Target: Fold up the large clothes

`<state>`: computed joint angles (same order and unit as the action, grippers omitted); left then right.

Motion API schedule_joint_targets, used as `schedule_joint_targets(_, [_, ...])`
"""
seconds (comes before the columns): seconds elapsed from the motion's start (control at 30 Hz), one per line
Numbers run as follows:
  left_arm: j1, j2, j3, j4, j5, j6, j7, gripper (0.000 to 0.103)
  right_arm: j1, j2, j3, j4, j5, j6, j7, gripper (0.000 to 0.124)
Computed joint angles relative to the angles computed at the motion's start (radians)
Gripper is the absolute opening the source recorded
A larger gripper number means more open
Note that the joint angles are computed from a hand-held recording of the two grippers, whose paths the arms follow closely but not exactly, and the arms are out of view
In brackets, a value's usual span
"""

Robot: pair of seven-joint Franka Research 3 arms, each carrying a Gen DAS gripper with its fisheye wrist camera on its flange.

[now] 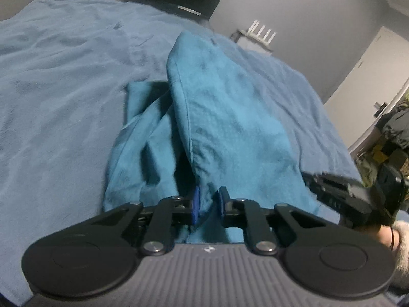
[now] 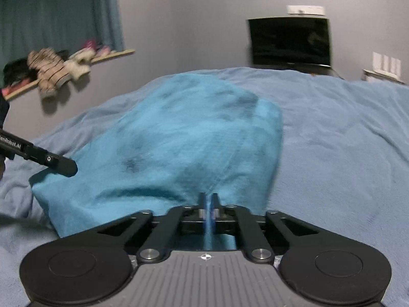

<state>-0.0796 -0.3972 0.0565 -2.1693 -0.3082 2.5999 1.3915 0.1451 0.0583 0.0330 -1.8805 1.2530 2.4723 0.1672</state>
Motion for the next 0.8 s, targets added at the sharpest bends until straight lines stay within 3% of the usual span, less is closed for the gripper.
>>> schedule_joint_targets(0.13, [0.011, -0.043, 0.021, -0.037, -0.015, -0.061, -0.023, 0.009, 0.014, 0.017, 0.013, 0.01, -0.029, -0.004, -0.009, 0.004])
schedule_joint_targets(0.23, [-0.008, -0.049, 0.043, -0.044, -0.06, -0.064, -0.001, 0.009, 0.003, 0.024, 0.005, 0.041, -0.066, -0.045, 0.013, 0.006])
schedule_joint_targets(0.3, [-0.012, -0.044, 0.042, -0.033, -0.067, -0.081, 0.013, 0.009, -0.012, 0.022, 0.001, 0.054, -0.008, -0.043, -0.007, 0.032])
schedule_joint_targets(0.37, [-0.007, -0.029, 0.042, -0.018, -0.065, -0.098, 0.033, 0.009, -0.015, 0.032, 0.003, 0.079, 0.044, -0.005, -0.011, 0.035])
schedule_joint_targets(0.57, [-0.002, -0.021, 0.052, -0.01, -0.123, -0.131, 0.087, 0.009, 0.014, 0.244, 0.036, 0.378, -0.177, 0.072, 0.247, 0.036])
schedule_joint_targets(0.67, [0.003, -0.017, 0.05, -0.002, -0.138, -0.14, 0.113, 0.009, 0.035, 0.379, 0.049, 0.563, -0.317, 0.034, 0.403, 0.044])
schedule_joint_targets(0.8, [-0.001, -0.026, 0.057, -0.022, -0.184, -0.106, 0.163, 0.01, 0.067, 0.524, 0.077, 0.77, -0.452, 0.0, 0.516, 0.044])
